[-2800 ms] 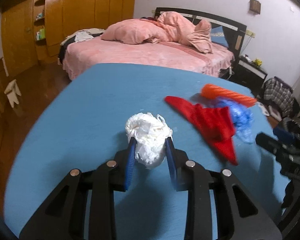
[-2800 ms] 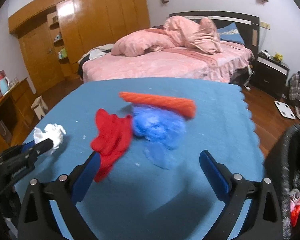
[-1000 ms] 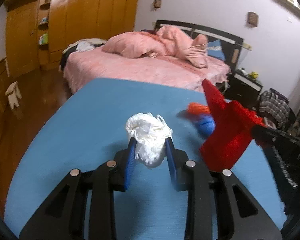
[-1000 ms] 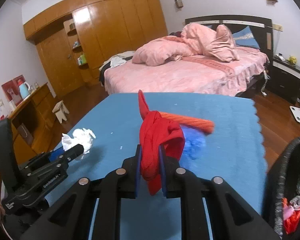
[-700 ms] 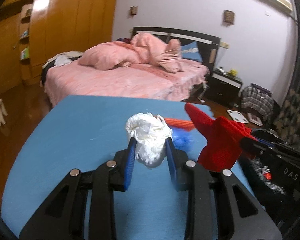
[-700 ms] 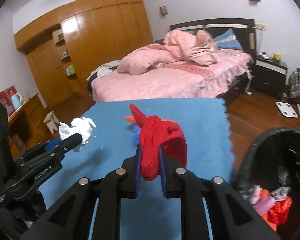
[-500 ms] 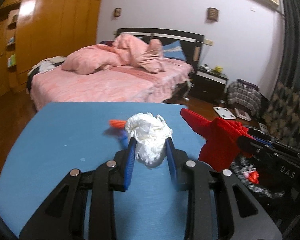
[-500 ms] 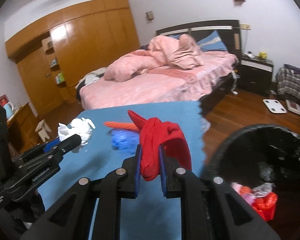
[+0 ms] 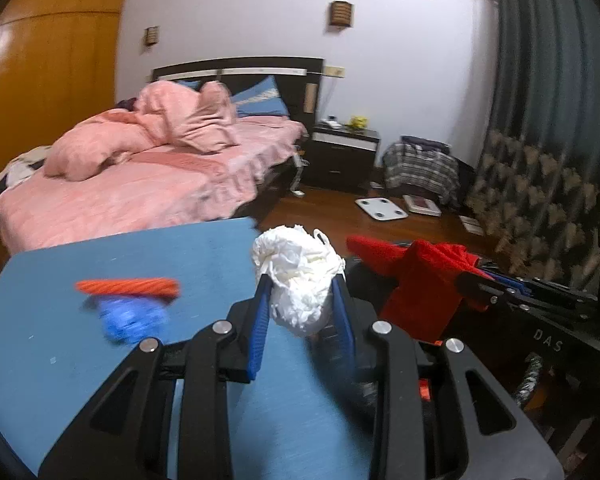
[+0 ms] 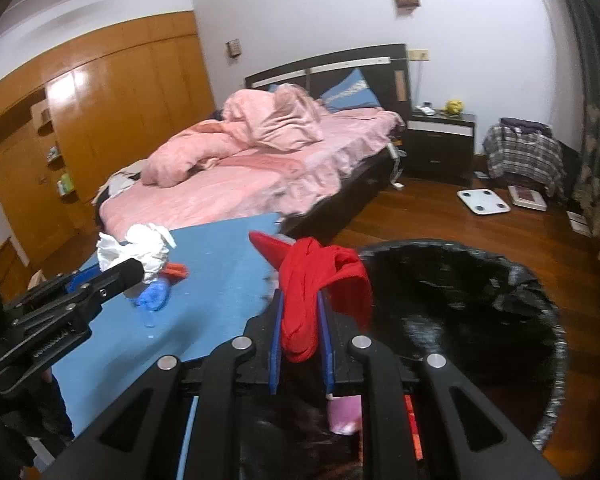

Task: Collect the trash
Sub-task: 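Lift and carry the white ball and red cloth over the bin, then open both grippers to drop the items into the bin, then move both open grippers back toward the blue bag and orange tube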

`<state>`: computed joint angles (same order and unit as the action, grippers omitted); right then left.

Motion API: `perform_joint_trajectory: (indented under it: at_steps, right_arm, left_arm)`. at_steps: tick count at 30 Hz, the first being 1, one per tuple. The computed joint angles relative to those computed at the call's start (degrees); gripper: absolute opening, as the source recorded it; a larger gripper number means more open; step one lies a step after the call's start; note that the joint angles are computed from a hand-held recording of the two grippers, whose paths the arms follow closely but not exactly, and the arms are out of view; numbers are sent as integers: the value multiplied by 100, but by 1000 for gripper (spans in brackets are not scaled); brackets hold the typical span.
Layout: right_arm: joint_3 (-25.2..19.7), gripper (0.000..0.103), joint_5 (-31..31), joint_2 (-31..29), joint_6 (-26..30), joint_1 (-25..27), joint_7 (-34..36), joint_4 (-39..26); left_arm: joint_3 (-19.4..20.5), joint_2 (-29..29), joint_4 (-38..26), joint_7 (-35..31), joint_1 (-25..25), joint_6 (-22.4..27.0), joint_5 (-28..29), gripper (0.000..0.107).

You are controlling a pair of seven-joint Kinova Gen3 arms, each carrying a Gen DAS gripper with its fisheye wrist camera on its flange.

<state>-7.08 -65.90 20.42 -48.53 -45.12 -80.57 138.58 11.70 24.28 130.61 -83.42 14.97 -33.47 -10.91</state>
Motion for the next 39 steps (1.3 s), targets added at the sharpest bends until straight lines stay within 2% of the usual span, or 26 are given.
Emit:
perform_joint_trajectory:
  at_steps: [8, 9, 10, 12, 13, 16, 18, 19, 20, 23, 28, 32, 39]
  right_arm:
    - [38, 16, -30, -169, -179, 120, -412, 585]
    - [55, 16, -31, -181, -163, 154, -442, 631]
    - [80, 19, -77, -194, -129, 180, -426, 656]
    - [103, 44, -261, -196, -160, 152, -371, 692]
    - [100, 46, -362, -178, -228, 115, -379, 727]
    - [83, 58, -577, -176, -339, 71, -443, 824]
    - [71, 81, -824, -141, -480, -14, -451, 829]
    - [50, 86, -935, -120, -560, -66, -472, 830]
    - [39, 97, -1025, -112, -587, -90, -444, 791]
    - [5, 97, -1022, -71, -565, -45, -491, 715]
    - [-7, 97, -867, -39, -452, -11, -332, 548]
    - [-23, 97, -741, 31, -350, -11, -144, 291]
    - [-10, 97, -355, 354, 17, 18, 396, -529]
  left_arm:
    - [220, 376, -530, -111, 497, 293, 7, 30]
    - [294, 432, -623, -71, 473, 380, -75, 31]
    - [426, 486, -711, 10, 386, 490, -223, 36]
    - [496, 585, -892, 80, 419, 703, -282, 53]
    - [605, 626, -931, 164, 326, 726, -380, 61]
    - [586, 682, -905, 224, 357, 637, -369, 67]
    - [499, 669, -822, 202, 386, 543, -314, 69]
    - [416, 643, -750, 170, 420, 461, -235, 73]
    - [352, 603, -688, 147, 440, 402, -166, 79]
    - [81, 490, -468, 26, 540, 157, 195, 86]
    - [-45, 311, -208, 84, 186, 33, 217, 87]
    - [-349, 196, 69, -135, 84, -215, 460, 87]
    - [-684, 124, 324, -359, -286, -339, 880, 87]
